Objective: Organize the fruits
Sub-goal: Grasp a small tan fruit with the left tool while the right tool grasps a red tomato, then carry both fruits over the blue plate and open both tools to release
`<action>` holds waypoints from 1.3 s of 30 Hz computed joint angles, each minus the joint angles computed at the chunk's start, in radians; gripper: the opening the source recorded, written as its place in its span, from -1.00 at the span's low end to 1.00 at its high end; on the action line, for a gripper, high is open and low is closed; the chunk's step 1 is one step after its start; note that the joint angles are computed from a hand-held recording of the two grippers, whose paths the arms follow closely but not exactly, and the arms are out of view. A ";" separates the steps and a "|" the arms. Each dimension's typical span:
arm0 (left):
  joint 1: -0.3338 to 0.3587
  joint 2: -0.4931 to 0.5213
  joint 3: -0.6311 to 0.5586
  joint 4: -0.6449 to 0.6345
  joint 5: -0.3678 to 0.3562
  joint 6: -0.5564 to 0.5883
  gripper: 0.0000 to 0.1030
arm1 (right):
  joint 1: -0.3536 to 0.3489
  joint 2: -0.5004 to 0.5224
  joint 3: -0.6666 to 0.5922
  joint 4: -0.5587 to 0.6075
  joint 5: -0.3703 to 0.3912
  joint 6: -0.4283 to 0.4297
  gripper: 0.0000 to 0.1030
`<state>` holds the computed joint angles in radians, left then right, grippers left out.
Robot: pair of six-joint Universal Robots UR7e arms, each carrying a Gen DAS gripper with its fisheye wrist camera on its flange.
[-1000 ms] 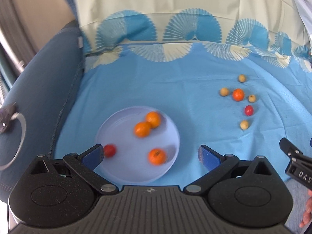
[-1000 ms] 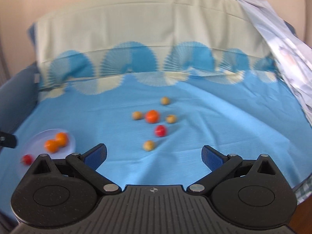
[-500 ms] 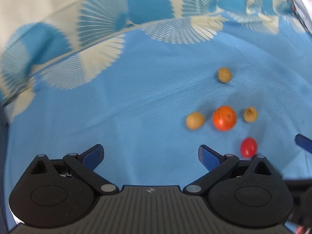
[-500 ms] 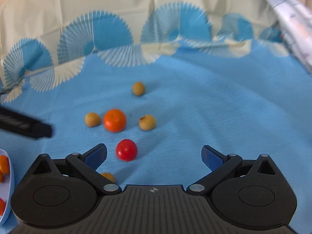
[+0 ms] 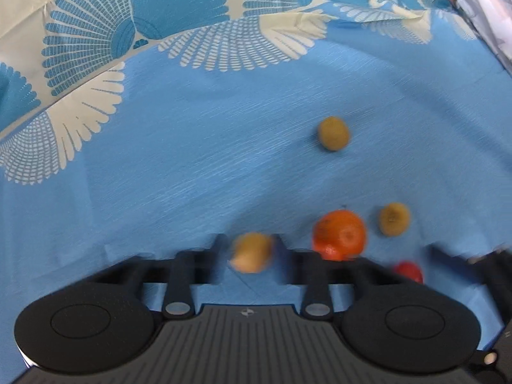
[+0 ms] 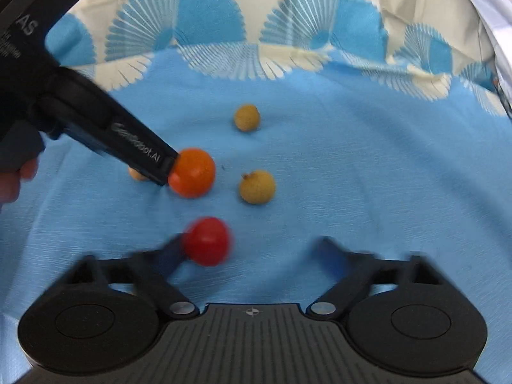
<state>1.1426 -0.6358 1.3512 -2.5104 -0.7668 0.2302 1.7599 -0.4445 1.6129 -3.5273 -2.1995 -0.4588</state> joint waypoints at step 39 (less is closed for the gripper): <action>-0.514 -1.201 0.723 1.122 0.197 -1.257 -0.41 | 0.463 -0.379 0.470 0.156 0.124 0.340 -0.41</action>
